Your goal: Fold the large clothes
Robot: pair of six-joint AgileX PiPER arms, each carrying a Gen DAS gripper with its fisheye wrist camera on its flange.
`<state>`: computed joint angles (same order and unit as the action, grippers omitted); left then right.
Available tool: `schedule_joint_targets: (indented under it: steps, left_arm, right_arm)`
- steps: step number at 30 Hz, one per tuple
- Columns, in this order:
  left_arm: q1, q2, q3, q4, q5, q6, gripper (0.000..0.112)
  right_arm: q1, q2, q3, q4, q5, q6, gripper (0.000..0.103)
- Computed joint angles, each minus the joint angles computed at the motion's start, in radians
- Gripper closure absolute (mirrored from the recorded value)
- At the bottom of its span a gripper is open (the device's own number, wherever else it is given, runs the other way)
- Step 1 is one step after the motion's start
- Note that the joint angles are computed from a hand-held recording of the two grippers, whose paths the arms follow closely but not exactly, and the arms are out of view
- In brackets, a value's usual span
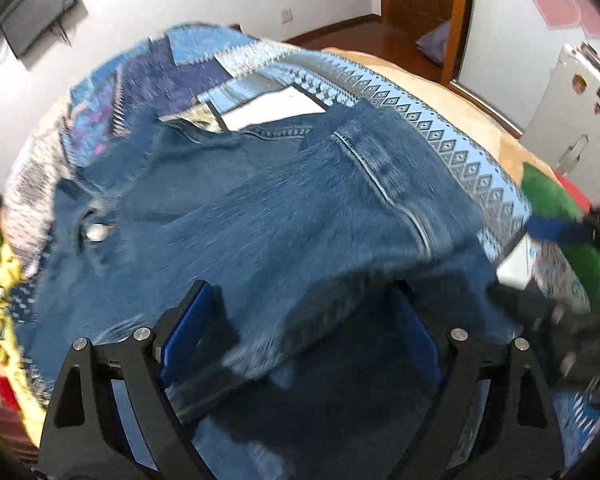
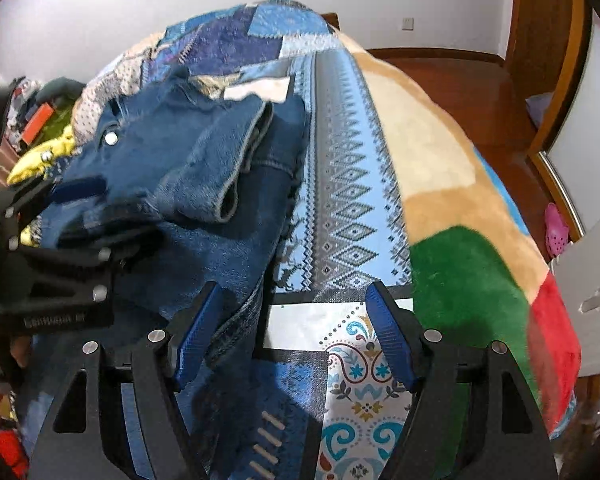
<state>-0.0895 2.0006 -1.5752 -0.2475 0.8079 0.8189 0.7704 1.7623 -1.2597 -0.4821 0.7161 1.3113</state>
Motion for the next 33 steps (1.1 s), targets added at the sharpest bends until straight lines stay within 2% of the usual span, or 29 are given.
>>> schedule_joint_targets:
  steps: [2,4,6,8,9,10,11,14,18,23,28,33]
  left_arm:
    - [-0.016,0.027,-0.024,0.002,0.003,-0.010,0.024]
    - [-0.042,0.020,0.016,0.017,-0.076,0.008,0.025]
    - [-0.055,-0.009,0.071,-0.007,-0.144,0.066,0.042]
    - [-0.054,-0.035,0.092,-0.046,-0.146,0.116,0.076]
    - [-0.050,-0.051,0.104,-0.065,-0.153,0.132,0.084]
    - [-0.044,-0.057,0.098,-0.081,-0.150,0.133,0.097]
    - [-0.036,-0.061,0.083,-0.086,-0.140,0.108,0.101]
    - [0.018,-0.051,-0.009,-0.165,-0.054,0.083,0.107]
    - [0.137,-0.028,-0.183,-0.265,0.069,0.048,0.108]
    - [0.291,0.004,-0.344,-0.348,0.146,0.052,0.108]
    - [0.431,0.047,-0.462,-0.402,0.209,0.065,0.108]
    - [0.524,0.121,-0.536,-0.402,0.249,0.061,0.108]
  right_arm:
    - [0.010,0.014,-0.004,-0.023,0.006,0.015,0.030]
    - [0.022,0.025,-0.017,-0.046,0.028,0.024,0.027]
    - [0.027,0.035,-0.029,-0.048,0.046,0.015,0.026]
    - [0.029,0.038,-0.036,-0.049,0.058,0.008,0.026]
    - [0.031,0.034,-0.029,-0.050,0.057,0.011,0.026]
    - [0.029,0.033,-0.028,-0.047,0.057,0.009,0.026]
    - [0.027,0.031,-0.026,-0.043,0.056,0.006,0.026]
    - [0.026,0.040,-0.040,-0.034,0.072,-0.001,0.025]
    - [0.033,0.073,-0.093,-0.024,0.127,-0.025,0.025]
    - [0.019,0.086,-0.160,0.020,0.188,-0.095,0.025]
    - [0.025,0.099,-0.270,-0.015,0.244,-0.112,0.025]
    - [0.027,0.199,-0.434,-0.002,0.284,-0.172,0.025]
